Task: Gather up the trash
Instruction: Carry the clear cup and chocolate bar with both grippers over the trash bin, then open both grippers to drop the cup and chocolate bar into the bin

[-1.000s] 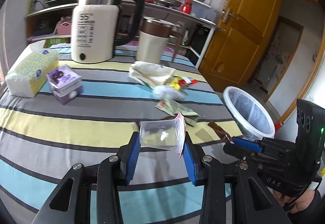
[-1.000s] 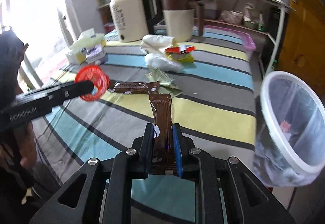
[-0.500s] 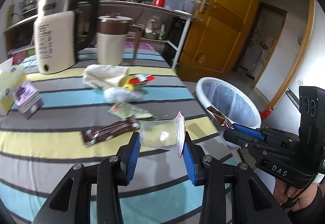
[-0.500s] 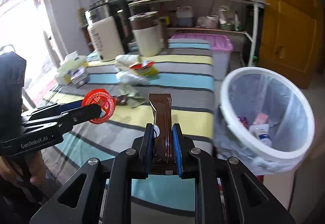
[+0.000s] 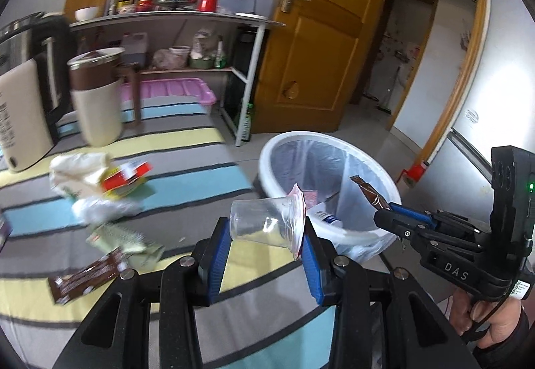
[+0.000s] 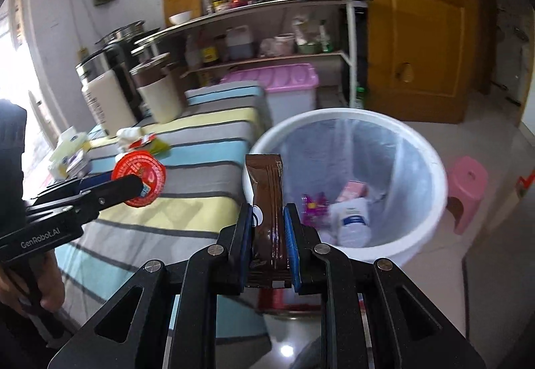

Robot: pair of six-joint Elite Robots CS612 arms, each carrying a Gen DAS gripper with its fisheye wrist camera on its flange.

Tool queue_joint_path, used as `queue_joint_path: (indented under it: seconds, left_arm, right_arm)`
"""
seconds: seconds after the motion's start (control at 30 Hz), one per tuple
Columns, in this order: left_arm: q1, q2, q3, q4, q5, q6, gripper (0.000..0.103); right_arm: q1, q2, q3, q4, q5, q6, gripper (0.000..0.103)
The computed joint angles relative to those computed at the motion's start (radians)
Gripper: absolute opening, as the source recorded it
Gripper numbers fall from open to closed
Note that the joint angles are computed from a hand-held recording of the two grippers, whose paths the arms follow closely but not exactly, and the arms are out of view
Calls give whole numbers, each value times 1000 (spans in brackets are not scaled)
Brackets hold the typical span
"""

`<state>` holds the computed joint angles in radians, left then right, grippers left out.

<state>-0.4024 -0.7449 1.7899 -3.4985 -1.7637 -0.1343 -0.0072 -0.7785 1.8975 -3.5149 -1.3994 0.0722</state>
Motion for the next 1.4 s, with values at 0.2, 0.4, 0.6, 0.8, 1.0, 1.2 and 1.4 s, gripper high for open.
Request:
queue_joint_path:
  seconds: [0.2,0.4,0.6,0.8,1.0,1.2,1.4]
  left_arm:
    - [-24,21,-50,32,-21,29,41]
    - [-41,51,-109,75,-42,48,41]
    - [-50,76,-150,115,-63,57,41]
    - [-48,93,-179,153,-84,52,41]
    - [-45,101,-191,161,-92,35,47]
    - [-40,95,-180,140,-106,27,47]
    - [-33,74,-140,93,-98,6,47]
  right_arm:
    - [-29,7,0,0,-22,30,20]
    - [-43,17,-12,20,-32,36,20]
    - [-49,32,-35,54,-42,41,20]
    - [-54,42,-51,83,-45,44,20]
    - [-55,45,-53,82,-52,52,37]
    - [-54,35,-36,54,-54,67,37]
    - [-45,20,-13,24,-47,69,37]
